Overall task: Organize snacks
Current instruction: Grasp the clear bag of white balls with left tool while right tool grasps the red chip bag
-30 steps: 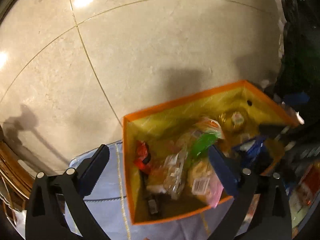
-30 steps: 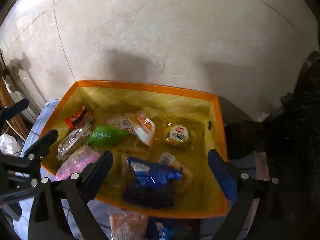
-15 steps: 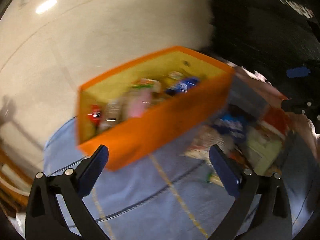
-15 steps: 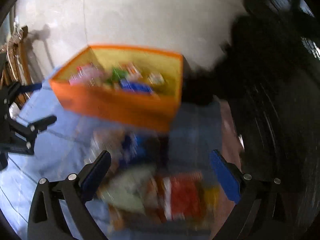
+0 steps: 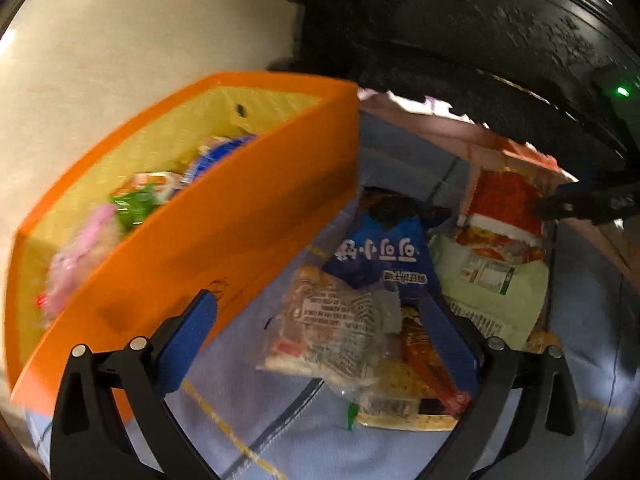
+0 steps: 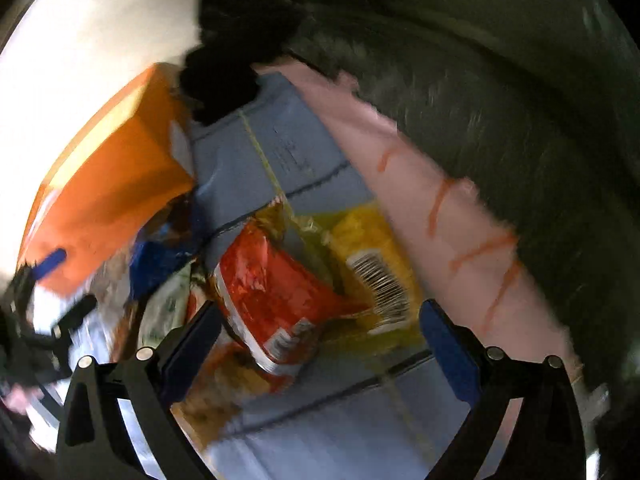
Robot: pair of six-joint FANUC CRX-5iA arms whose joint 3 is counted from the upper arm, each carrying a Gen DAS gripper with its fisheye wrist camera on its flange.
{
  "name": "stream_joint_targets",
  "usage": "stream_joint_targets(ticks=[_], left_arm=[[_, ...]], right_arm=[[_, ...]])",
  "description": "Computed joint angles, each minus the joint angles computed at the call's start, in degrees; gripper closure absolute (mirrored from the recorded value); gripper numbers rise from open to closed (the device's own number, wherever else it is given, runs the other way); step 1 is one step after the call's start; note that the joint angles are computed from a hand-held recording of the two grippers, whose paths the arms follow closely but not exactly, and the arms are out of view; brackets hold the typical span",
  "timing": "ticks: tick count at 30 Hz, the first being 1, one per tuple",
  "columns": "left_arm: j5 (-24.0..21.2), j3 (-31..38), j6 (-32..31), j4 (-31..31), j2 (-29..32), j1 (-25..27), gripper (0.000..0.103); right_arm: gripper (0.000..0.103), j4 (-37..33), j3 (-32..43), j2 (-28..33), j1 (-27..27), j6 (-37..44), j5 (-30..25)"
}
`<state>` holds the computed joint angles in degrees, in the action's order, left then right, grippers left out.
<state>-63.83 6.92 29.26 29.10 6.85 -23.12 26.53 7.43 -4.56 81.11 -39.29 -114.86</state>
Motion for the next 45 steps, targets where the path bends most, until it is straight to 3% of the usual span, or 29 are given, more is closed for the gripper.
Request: stream_joint_targets(ticks=[4,6,9,12,16,18,19,20,26,30,35,45], left_arm=[[-1.73,2.09,-1.66,-1.34,2.86,-0.78,0.004],[-1.42,2.15,-2.99,-2.25,3.24,-1.27,0.004],[-1.31,1.77,-5.59,-1.38,4.02,-1.57,0.004],[-0.48,0.54,-7.05,0.16,3.88,-1.65,0.004],[-0.40,-0.05,-6.92,1.60,4.19,-1.61,0.004],[-3.00,0.99,-5.60,2.81,5.39,-1.25,0.014],[-3.73,0.83,-5.68,3.78,5.55,-0.97,0.026],[-3.56,0.21,-5.65,4.71,5.35,-0.83,0.036],[-2.88,-2.18,-5.46,6.66,3.81,-0.49,0.052],[-4.39,-3.75,-6.47,7.64,2.25,0.66,0.057],[-4.94,-5.35,-7.22,7.37,0.32,1.37,0.060],[-6.72,-4.38,-6.43,11.43,-0.76,2.56,0.066]], right_arm=[[0.003,-3.10,5.57,4.51,-3.61,0.09,-2.18],[0.004,-4.64,7.23,4.51,-2.74,-4.27,0.57],[0.004,-7.54,8.75,5.74,-3.74,-10.26,0.42],[0.004,-7.64,2.43,1.54,-5.90,-16.56,9.98],[0.003,-8.64,4.51,4.00,-9.08,-15.47,7.93],[0.004,-8.14,5.32,5.01,-9.77,-13.89,6.98],[0.009,-7.96,5.98,5.63,-9.83,-13.85,5.82],[0.028,-7.66,6.89,6.39,-9.78,-14.04,4.26],[0.057,-2.77,2.51,3.03,-6.40,-16.31,8.72],[0.064,-1.28,2.13,2.71,-4.87,-15.78,8.67],[0.066,0.06,-0.55,0.41,-3.68,-18.04,10.05],[0.068,8.02,0.52,0.05,3.23,-19.82,5.64]])
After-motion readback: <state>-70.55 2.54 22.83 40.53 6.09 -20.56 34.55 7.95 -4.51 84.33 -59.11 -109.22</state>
